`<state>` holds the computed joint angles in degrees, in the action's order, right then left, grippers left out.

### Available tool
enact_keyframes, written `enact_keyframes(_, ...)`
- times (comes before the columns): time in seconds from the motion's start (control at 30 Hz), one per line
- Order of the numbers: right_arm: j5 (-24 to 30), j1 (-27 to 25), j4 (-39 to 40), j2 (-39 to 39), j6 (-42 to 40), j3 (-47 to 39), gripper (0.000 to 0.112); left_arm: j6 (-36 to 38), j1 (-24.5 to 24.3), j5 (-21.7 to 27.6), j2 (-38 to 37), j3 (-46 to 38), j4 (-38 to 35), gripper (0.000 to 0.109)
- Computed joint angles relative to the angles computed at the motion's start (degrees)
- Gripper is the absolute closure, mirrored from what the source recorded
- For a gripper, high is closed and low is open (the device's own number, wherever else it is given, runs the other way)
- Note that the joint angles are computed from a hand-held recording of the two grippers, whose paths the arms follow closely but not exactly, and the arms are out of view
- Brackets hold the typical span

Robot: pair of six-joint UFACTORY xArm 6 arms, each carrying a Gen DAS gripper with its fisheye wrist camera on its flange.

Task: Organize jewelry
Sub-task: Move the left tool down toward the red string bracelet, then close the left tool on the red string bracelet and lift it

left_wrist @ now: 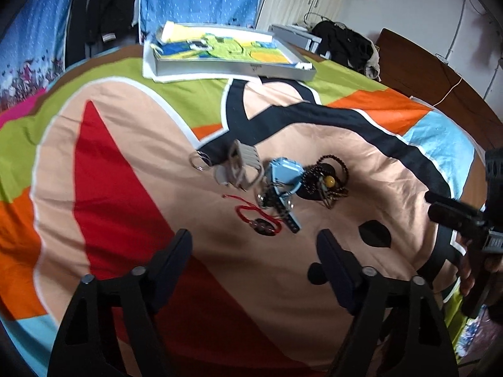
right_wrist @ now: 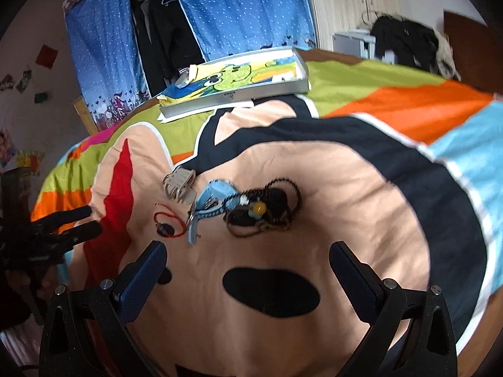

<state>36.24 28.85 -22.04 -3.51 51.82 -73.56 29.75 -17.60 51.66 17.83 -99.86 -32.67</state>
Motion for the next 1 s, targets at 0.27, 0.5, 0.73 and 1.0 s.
enact_keyframes(0.27, -10.0, -2.1, 12.9, 2.8, -10.1, 2.2, 0.01, -7.0, -0.4, 7.4, 7.7, -9.7, 1.2, 0.058)
enact_keyframes(0.5, -12.0, -2.7, 25.3, 10.0, -24.3, -2.3, 0.028, -15.4, 0.1, 15.5, 17.9, -24.1, 2.3, 0.074)
enact_keyframes(0.73, -9.7, -3.8, 33.2, 17.3, -32.5, -8.7, 0.054, -23.4, 0.6, 21.5, 25.7, -35.6, 4.9, 0.085)
enact_keyframes(1.0, -5.5, -4.4, 29.8, 22.9, -30.7, -15.2, 0.088, -25.7, 0.6, 21.5, 26.9, -37.5, 5.8, 0.097)
